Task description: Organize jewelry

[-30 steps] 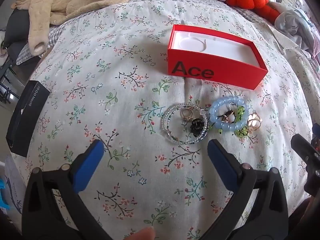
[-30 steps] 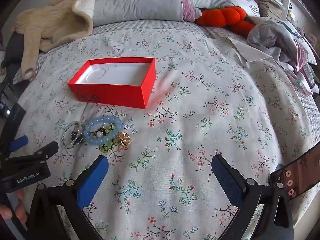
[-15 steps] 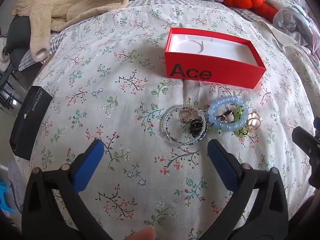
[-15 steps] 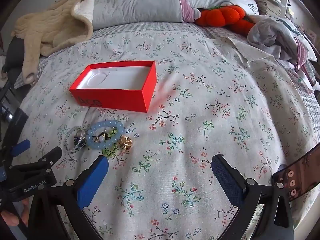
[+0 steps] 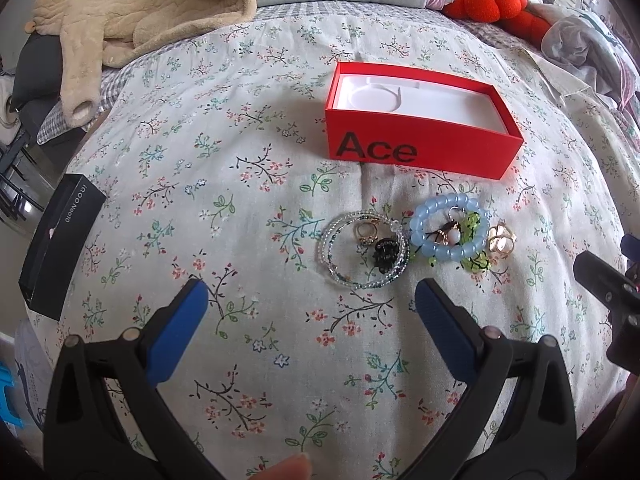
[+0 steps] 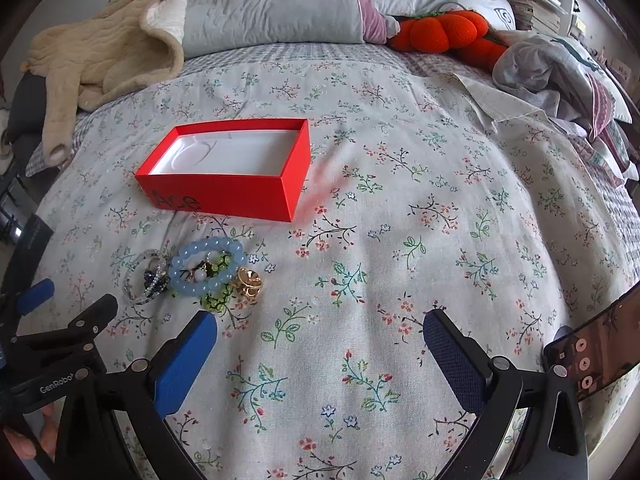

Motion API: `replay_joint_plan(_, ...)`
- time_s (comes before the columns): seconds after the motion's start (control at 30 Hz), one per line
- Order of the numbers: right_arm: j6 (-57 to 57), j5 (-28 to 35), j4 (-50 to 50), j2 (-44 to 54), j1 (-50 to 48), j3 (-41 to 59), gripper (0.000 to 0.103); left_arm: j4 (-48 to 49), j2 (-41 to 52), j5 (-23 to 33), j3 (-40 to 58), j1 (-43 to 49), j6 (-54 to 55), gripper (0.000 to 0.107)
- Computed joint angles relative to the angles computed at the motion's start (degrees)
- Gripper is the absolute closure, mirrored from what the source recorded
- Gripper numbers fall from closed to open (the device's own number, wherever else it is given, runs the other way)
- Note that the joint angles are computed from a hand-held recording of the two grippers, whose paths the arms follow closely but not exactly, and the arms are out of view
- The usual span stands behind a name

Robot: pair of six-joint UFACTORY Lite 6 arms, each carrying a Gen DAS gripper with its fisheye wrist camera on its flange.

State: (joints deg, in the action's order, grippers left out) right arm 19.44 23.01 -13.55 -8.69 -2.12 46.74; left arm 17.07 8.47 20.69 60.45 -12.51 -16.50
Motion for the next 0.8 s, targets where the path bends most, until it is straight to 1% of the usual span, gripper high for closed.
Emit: replay_joint_plan(0.8,1.00,-0.47,-0.92,0.45,0.08,-0.13,0.000,-1.44,0.03,-0.17,-0.04,0.48,1.66,0.004)
